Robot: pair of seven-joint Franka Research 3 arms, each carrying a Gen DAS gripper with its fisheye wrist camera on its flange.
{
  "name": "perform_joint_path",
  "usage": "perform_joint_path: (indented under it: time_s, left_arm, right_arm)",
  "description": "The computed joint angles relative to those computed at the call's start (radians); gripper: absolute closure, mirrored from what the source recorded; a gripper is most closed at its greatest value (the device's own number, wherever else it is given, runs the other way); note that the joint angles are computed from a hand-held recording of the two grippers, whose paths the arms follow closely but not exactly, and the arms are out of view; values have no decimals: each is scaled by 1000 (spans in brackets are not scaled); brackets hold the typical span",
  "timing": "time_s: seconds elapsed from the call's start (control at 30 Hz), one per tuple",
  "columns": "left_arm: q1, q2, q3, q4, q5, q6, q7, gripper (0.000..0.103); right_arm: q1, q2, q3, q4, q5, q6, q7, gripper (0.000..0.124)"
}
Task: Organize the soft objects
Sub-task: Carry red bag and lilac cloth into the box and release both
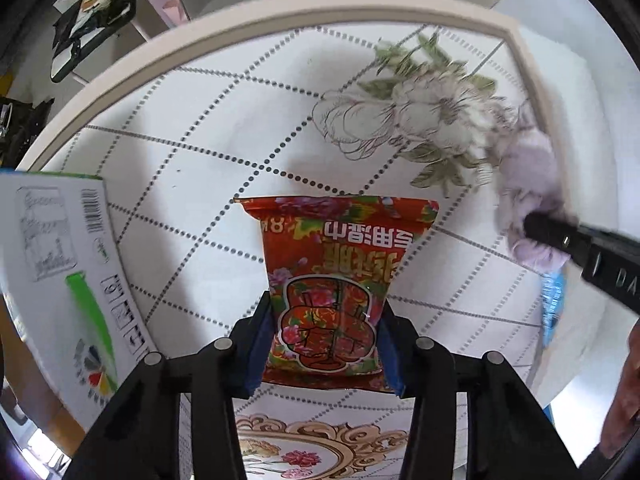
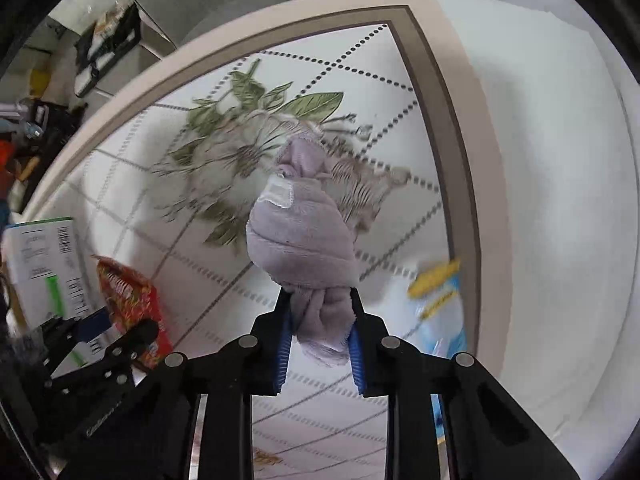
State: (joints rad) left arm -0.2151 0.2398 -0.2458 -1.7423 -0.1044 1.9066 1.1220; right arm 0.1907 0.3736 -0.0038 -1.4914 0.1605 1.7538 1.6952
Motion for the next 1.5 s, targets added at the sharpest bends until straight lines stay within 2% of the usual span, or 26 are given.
perform_joint_path:
  time_s: [0.23, 0.33, 0.4, 0.47, 0.5, 0.77, 0.93, 1.1, 1.43, 1.5]
  left_arm:
    - [21, -252, 21, -181, -113, 84, 40, 60]
    - [41, -318, 62, -168, -133, 56, 83, 60]
    - [50, -390, 81, -207, -148, 54, 94, 60]
    - [53, -450, 135, -226, -153, 25, 125, 60]
    - [79, -461, 132, -229, -159, 23, 142, 60]
    - [186, -697, 261, -370, -76, -96, 257, 60]
    - [247, -717, 337, -432, -75, -152, 343, 60]
    - [307, -655, 365, -472, -88, -177, 416, 60]
    - [371, -529, 332, -486, -139, -172, 502, 59]
    - [382, -509, 319, -477, -120, -184, 474, 59]
  right_arm:
    - [1, -198, 22, -150, 80, 56, -2, 98]
    - [33, -264, 49, -187, 108, 91, 24, 98]
    - [52, -312, 63, -189, 124, 88, 32, 98]
    - [83, -339, 86, -184, 143, 97, 50, 98]
    - [97, -349, 95, -178, 146, 94, 58, 98]
    - [253, -297, 183, -87, 177, 111, 154, 98]
    - [355, -173, 213, -8, 155, 126, 242, 98]
    - [424, -48, 209, 60, 120, 121, 301, 98]
    - [481, 110, 193, 152, 81, 73, 303, 98]
    - [483, 133, 196, 168, 92, 62, 294, 92]
